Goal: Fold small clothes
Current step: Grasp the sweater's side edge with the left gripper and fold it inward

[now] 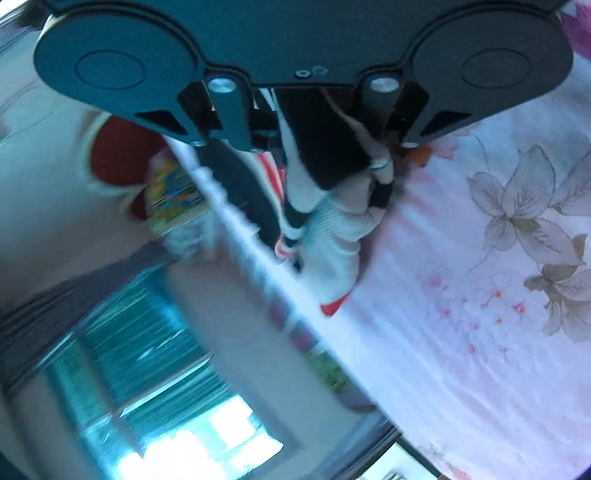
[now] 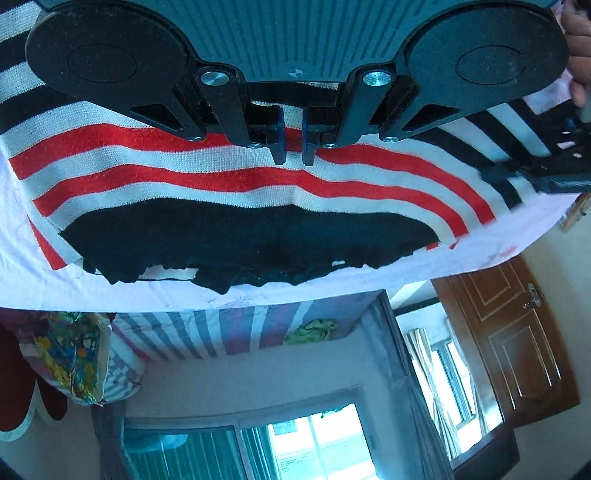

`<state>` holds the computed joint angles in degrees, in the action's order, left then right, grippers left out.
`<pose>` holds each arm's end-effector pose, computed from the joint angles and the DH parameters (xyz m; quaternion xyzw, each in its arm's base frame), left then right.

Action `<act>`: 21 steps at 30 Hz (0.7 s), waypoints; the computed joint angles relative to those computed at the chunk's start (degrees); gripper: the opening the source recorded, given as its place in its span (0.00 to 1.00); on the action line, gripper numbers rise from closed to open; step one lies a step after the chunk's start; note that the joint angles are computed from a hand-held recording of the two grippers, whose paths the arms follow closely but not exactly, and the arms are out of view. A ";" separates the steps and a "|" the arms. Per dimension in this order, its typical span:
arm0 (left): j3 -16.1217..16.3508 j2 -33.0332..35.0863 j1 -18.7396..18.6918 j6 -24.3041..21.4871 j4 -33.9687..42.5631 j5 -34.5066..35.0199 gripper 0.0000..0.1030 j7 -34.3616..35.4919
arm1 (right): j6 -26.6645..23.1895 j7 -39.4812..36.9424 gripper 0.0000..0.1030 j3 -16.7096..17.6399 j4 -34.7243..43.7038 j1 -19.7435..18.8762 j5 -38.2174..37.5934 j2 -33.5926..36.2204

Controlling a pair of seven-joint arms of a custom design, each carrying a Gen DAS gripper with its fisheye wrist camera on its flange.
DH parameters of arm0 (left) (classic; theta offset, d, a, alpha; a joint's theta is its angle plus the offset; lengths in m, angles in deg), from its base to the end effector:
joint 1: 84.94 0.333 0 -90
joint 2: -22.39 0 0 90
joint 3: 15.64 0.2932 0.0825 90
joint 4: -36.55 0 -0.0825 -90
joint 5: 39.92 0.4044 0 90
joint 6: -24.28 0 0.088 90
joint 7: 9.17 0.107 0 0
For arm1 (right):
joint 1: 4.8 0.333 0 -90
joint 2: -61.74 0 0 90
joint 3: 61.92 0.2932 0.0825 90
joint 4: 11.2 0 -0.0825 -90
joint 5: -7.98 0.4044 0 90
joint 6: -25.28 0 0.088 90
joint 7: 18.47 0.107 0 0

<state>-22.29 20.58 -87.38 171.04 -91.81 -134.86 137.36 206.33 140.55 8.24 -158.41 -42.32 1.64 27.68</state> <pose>0.5524 -0.0734 0.3710 0.6644 -0.5383 0.5135 0.0717 0.4151 0.2822 0.3884 -0.5125 0.7273 -0.2451 0.3850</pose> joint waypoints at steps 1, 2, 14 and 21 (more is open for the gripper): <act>-0.03 0.17 -0.03 0.44 -0.38 -1.04 0.15 1.47 | 0.27 -0.70 0.10 0.43 0.20 -0.51 -0.63 0.81; -0.43 1.11 -0.31 2.45 -0.36 1.82 0.15 -0.16 | -1.39 -1.98 0.09 0.82 0.91 -0.81 -1.43 2.35; 0.49 3.50 2.69 -4.38 0.70 4.24 0.14 -4.83 | -9.29 -1.95 0.09 -1.12 3.84 0.86 -9.08 5.16; 0.39 3.31 3.51 -5.92 1.56 6.48 0.14 -6.92 | -13.27 2.13 0.09 -3.67 5.41 3.10 -12.22 7.62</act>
